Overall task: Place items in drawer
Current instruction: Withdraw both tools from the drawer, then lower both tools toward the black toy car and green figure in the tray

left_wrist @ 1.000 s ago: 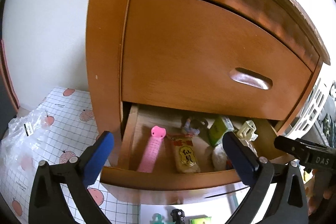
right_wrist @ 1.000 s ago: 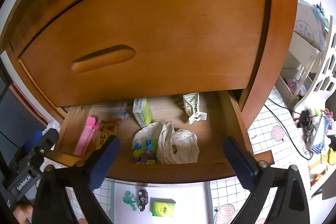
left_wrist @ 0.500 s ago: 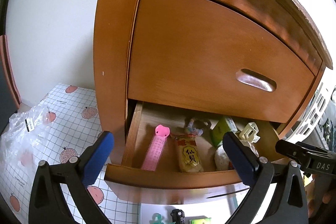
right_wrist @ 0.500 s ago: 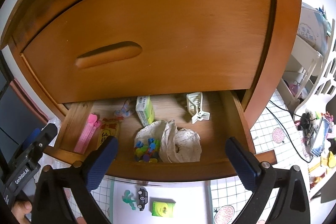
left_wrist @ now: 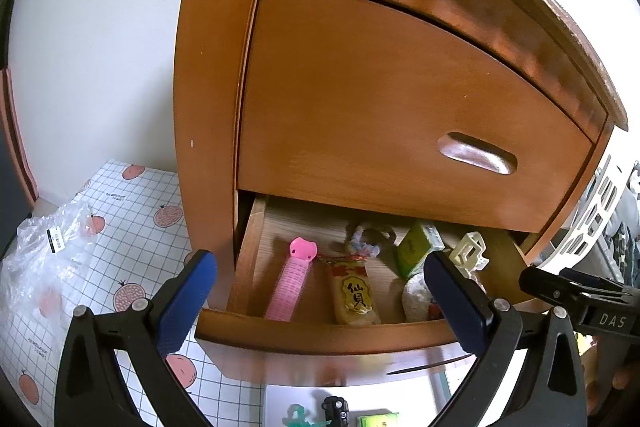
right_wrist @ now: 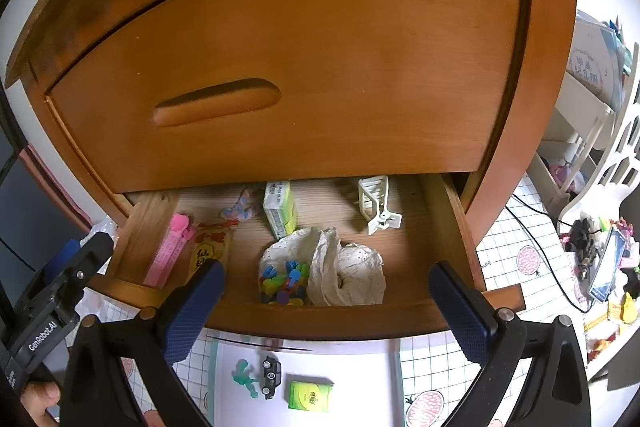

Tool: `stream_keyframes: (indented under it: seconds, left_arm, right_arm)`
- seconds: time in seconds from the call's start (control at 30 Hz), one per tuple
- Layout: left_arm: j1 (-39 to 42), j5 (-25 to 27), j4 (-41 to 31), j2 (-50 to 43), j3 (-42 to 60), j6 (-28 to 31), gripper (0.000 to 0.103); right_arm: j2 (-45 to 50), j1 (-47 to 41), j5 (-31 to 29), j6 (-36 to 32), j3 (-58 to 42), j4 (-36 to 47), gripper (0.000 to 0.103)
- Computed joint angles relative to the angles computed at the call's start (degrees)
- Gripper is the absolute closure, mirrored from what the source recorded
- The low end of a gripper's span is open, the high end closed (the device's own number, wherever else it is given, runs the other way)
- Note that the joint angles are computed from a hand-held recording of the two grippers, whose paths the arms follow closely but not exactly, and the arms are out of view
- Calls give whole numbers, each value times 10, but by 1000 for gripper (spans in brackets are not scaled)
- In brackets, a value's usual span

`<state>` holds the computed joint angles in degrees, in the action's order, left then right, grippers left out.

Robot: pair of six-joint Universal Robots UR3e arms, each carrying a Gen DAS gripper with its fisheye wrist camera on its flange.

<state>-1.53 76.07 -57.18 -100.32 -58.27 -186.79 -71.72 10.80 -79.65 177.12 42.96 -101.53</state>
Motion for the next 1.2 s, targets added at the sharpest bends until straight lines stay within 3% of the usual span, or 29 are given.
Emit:
stream_keyframes:
  seconds: [0.17, 0.37, 0.63, 0.93, 1.2]
  left_arm:
    - [1, -10, -10, 7, 1, -1, 0]
    - [5, -34, -1, 62, -49, -7, 0]
    - [16, -53, 44, 163, -193, 10, 0]
    - [34, -64, 42, 244, -321, 24, 0]
    - [18, -30, 59, 245, -389, 27, 0]
  right_arm:
    - [-16, -3, 5, -2, 12, 0, 0]
    - [-82, -9, 22, -12, 97, -35, 0]
    - [-196, -26, 54, -30, 253, -92, 0]
    - [-309, -44, 73, -55, 429, -118, 0]
    - [-392, -67, 78, -56, 604, -153, 0]
